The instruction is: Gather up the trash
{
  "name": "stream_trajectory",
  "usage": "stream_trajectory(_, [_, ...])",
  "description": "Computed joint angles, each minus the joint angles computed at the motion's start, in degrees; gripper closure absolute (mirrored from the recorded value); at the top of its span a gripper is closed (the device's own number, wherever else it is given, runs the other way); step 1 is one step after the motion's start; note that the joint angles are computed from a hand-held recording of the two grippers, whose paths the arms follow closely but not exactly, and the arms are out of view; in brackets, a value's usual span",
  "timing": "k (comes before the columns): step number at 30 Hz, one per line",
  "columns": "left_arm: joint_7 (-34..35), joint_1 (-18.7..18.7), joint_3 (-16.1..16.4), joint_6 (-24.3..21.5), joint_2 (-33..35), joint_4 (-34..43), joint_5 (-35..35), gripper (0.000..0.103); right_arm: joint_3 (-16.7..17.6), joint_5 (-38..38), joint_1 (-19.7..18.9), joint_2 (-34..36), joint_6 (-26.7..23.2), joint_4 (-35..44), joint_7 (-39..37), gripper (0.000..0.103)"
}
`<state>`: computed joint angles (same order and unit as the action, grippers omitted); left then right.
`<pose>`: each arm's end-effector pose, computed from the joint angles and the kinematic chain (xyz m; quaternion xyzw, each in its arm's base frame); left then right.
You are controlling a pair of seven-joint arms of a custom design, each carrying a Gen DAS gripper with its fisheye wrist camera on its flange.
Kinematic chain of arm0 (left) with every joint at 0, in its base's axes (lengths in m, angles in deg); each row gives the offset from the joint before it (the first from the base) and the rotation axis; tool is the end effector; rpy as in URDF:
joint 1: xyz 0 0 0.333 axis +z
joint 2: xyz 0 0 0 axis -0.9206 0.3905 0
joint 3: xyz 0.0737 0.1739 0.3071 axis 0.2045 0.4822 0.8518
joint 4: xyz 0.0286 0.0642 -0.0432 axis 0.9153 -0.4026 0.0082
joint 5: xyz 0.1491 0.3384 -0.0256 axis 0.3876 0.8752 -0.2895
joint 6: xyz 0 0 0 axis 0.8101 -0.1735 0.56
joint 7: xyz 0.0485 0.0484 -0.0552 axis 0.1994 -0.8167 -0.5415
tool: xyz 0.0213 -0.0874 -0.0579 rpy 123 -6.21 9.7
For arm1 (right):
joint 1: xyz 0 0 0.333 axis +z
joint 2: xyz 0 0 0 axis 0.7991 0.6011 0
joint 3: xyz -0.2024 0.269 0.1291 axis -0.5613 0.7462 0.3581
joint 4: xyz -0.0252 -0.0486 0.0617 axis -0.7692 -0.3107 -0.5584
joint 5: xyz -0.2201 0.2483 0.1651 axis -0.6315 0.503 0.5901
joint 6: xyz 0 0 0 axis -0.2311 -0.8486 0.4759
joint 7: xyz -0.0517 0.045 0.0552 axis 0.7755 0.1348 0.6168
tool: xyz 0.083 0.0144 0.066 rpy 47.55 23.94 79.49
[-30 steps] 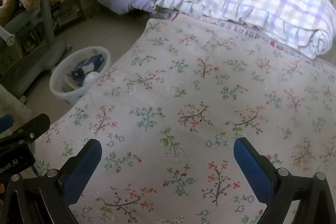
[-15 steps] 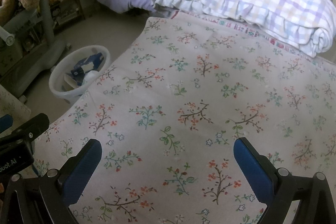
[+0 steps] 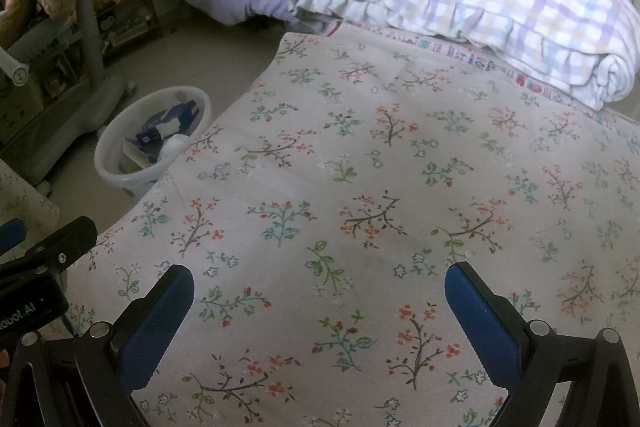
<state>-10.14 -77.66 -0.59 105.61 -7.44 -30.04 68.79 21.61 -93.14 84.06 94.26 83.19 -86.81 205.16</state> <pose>0.6610 -0.1740 0.4236 -0.6791 0.6495 -0.2532 0.2298 0.6471 0.2278 0.4200 -0.6672 0.6618 -0.2164 0.2646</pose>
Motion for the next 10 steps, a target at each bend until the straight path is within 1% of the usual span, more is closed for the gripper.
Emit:
stream_trajectory(3, [0.2, 0.1, -0.1, 0.0, 0.0, 0.0, -0.2, 0.007, 0.1, 0.1, -0.1, 0.0, -0.1, 0.0, -0.2, 0.000])
stream_trajectory(5, [1.3, 1.1, -1.3, 0.3, 0.0, -0.2, -1.6, 0.007, 0.0, 0.1, 0.0, 0.1, -0.1, 0.1, -0.1, 0.000])
stream_trajectory(7, [3.4, 2.7, -3.3, 0.8, 0.1, -0.6, -4.3, 0.007, 0.0, 0.1, 0.0, 0.1, 0.0, 0.1, -0.1, 0.000])
stream_trajectory(9, [4.0, 2.8, -3.5, 1.3, 0.1, -0.9, -5.6, 0.007, 0.0, 0.1, 0.0, 0.1, -0.1, 0.1, -0.2, 0.000])
stream_trajectory(10, [5.3, 3.5, -4.4, 1.4, 0.2, -0.9, -6.8, 0.007, -0.1, 0.1, 0.2, 0.1, -0.1, 0.1, -0.1, 0.000])
